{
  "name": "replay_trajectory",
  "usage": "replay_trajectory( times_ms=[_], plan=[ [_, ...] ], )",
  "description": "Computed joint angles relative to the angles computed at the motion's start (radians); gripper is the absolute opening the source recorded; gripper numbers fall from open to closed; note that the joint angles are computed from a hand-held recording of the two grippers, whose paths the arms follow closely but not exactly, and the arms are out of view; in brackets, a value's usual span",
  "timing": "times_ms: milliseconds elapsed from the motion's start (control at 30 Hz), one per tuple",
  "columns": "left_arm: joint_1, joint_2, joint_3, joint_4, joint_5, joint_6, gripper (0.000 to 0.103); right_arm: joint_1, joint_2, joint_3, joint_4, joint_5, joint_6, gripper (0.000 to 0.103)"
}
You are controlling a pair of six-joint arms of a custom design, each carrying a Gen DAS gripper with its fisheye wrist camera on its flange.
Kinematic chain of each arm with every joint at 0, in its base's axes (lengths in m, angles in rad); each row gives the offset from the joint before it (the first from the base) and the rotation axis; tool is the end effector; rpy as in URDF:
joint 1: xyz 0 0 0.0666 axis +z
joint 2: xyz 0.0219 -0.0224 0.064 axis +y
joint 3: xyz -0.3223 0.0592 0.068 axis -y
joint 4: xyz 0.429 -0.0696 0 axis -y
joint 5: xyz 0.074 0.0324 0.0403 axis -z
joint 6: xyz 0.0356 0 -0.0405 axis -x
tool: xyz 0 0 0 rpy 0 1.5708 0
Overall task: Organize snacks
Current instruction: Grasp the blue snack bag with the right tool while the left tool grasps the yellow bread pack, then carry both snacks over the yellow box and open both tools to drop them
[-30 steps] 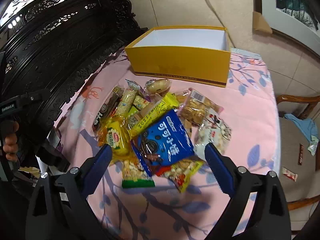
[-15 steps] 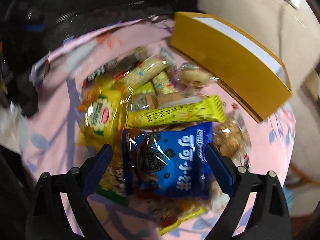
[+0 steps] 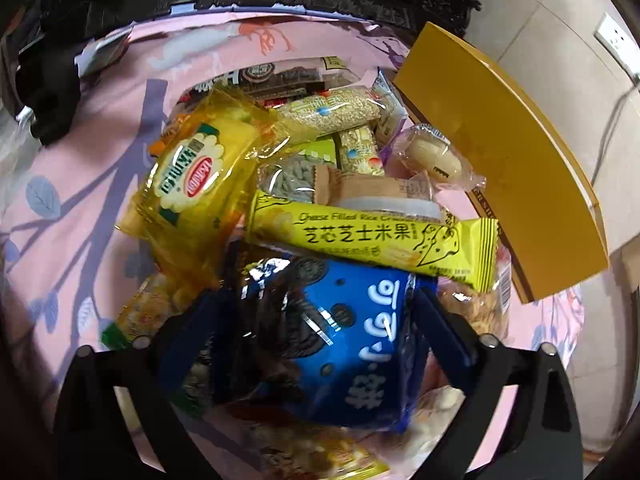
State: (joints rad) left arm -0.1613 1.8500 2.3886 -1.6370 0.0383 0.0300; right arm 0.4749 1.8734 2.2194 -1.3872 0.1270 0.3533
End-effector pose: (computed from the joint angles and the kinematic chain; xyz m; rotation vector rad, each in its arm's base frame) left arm 0.5860 -0.0971 0.5441 0.1876 2.6662 -0.1124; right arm 0.5727 0.2890 0.4690 -1.0063 2.4012 -0.1223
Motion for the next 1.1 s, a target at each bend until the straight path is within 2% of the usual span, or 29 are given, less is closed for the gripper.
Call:
replay_trajectory(
  times_ms=[200, 333, 467, 533, 567, 700, 800, 867, 933, 967, 1000, 1100],
  plan=[
    [-0.040, 0.003, -0.025, -0.009, -0.026, -0.031, 0.101, -0.005, -0.019, -0.033, 0.030, -0.014, -0.006, 0.102],
    [-0.052, 0.010, -0.028, -0.028, -0.048, -0.022, 0.101, 0.019, -0.030, -0.049, 0.049, 0.087, 0.013, 0.102],
    [-0.059, 0.001, -0.042, -0.035, -0.060, -0.006, 0.101, 0.024, -0.055, -0.089, 0.072, 0.118, -0.026, 0.102],
    [-0.067, 0.000, -0.044, -0.038, -0.077, 0.001, 0.101, 0.037, -0.051, -0.084, 0.077, 0.208, -0.016, 0.102],
    [-0.069, -0.002, -0.046, -0.038, -0.082, 0.004, 0.101, 0.039, -0.055, -0.089, 0.081, 0.219, -0.019, 0.102],
    [-0.080, -0.019, -0.082, -0.025, -0.079, 0.023, 0.101, 0.015, -0.019, -0.040, 0.013, 0.153, -0.100, 0.102],
    [-0.090, -0.025, -0.108, -0.011, -0.089, 0.028, 0.101, -0.021, 0.037, 0.050, -0.080, 0.046, -0.201, 0.102],
    [-0.094, -0.021, -0.113, -0.004, -0.091, 0.031, 0.101, -0.040, 0.039, 0.053, -0.087, -0.031, -0.232, 0.091],
    [-0.101, -0.002, -0.101, -0.010, -0.091, 0.038, 0.101, -0.038, 0.004, 0.009, -0.057, -0.036, -0.222, 0.070],
    [-0.103, 0.006, -0.092, -0.014, -0.089, 0.039, 0.101, -0.040, -0.012, -0.008, -0.043, -0.048, -0.213, 0.065],
    [-0.105, 0.019, -0.078, -0.020, -0.085, 0.044, 0.101, -0.043, -0.018, -0.009, -0.042, -0.061, -0.215, 0.055],
    [-0.106, 0.051, -0.038, -0.040, -0.051, 0.068, 0.101, -0.063, -0.035, -0.009, -0.053, -0.105, -0.266, 0.051]
  ],
)
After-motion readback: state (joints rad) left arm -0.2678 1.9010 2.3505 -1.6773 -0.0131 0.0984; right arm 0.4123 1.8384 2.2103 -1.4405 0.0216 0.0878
